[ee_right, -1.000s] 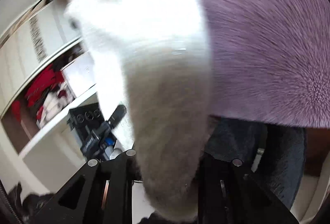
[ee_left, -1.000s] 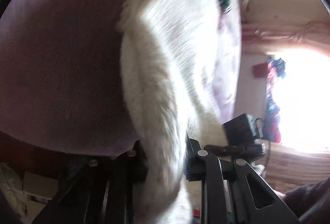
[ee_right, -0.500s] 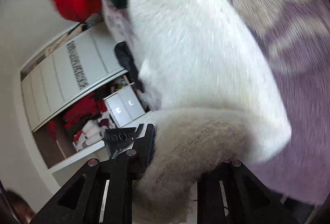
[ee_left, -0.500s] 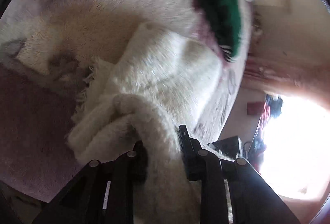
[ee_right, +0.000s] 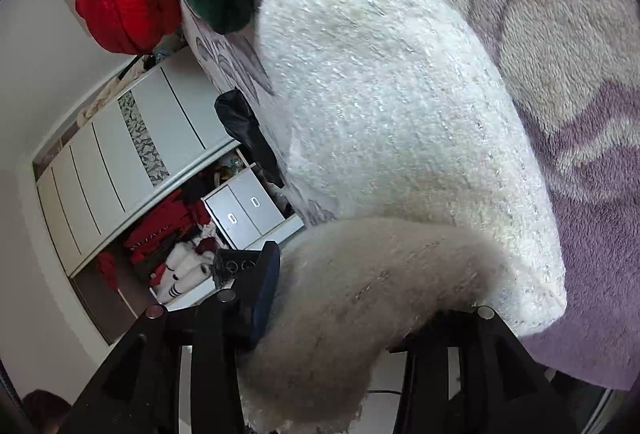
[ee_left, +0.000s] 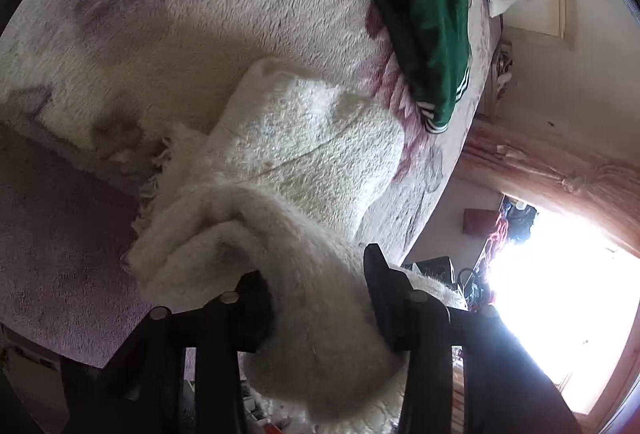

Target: Fold large clothes

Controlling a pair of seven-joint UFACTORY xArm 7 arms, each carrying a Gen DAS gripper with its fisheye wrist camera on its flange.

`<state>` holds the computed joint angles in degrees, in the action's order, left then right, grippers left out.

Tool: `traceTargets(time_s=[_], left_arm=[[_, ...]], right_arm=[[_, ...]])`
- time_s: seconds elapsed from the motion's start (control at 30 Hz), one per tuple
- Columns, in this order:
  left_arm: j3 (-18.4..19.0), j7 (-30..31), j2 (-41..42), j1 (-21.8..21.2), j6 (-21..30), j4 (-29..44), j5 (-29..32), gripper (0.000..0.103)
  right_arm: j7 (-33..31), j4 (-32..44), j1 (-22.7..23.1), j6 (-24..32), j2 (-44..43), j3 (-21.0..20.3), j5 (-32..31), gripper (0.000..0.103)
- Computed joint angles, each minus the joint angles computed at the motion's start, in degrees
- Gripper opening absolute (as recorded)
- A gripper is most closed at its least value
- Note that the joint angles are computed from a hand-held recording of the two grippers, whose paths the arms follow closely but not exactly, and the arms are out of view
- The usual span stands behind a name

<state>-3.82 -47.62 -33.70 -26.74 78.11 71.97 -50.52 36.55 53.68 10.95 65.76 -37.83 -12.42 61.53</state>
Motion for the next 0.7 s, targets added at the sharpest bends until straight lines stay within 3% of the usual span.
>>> traceTargets(time_s=[0.13,0.2,0.27,0.33,0.47,0.53,0.7], left_arm=[[0.29,-1.14,2.51,-0.09,-0.04,2.35,-1.08,0.040],[0.56,-2.29,2.25,0.07,-0.28,2.48,-2.07,0.042],[1.08,-3.33,1.20,0.16,-0.45,1.85,-3.12,0.052],[1.38,-4.02,0.57,0.56,-0.60,2.00,-2.74,0.057],[1.43,-1.28,2.57,1.17,-2.31,3.56,-0.97,0.057],[0.60,1.91,5.61,1.73,-2.37,6.49,2.93,0.057],[-3.78,7.86,12.53,3.88,3.53,16.91,18.81,0.057]], right_arm=[[2.21,3.62,0.36,2.95,2.26,-0.57,-1.19,0.050],[2.80,4.42,0.05,3.15,2.46,-0.90,-0.30,0.062],[2.58,4.44,-0.29,1.72,1.89,-1.03,1.40,0.075],[3.04,6.28,-0.79,1.67,2.40,-1.27,0.36,0.076],[2.41,9.89,-1.59,0.43,4.32,-1.29,-2.18,0.077],[2.95,12.41,-2.58,3.73,5.18,-1.73,-7.22,0.077],[1.12,23.38,-5.24,18.93,8.11,-0.05,-25.52,0.077]])
